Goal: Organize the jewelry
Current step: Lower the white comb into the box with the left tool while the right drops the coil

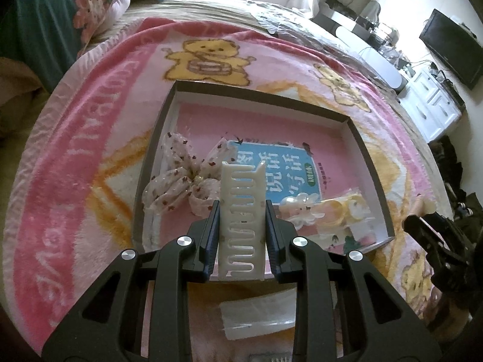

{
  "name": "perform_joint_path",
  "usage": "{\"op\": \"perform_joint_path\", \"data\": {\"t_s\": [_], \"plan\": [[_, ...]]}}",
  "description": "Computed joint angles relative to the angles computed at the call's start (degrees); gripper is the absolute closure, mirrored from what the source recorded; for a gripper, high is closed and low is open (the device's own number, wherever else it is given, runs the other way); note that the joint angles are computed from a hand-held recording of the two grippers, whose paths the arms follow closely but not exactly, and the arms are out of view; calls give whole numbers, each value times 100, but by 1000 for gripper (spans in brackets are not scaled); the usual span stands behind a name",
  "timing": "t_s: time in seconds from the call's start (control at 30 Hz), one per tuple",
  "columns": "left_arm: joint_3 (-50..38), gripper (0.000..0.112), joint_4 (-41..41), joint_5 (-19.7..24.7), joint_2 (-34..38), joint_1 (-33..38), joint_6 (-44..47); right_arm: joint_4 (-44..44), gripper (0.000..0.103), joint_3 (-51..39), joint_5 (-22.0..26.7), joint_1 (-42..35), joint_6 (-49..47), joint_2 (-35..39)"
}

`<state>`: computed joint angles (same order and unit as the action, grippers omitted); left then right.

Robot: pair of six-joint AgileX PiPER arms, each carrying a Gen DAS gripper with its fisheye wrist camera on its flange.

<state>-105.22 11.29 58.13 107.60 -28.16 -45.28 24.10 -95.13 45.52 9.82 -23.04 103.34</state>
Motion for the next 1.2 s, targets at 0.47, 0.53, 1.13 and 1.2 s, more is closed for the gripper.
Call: {"op": "perform_joint_path", "data": {"t_s": [0.47,0.53,1.13,1.2], "plan": [[-18,93,-5,-21,60,72,85,-736,34,-584,224,431,526,696],[-20,93,-7,-7,54,84,78,-817,33,-618,267,494,559,753],[32,88,180,137,-318,-138,-123,-133,7,65,71,192,83,-198],[15,75,248,172,-399,-204,-189,-68,6,112,77,133,45,-327]]}}
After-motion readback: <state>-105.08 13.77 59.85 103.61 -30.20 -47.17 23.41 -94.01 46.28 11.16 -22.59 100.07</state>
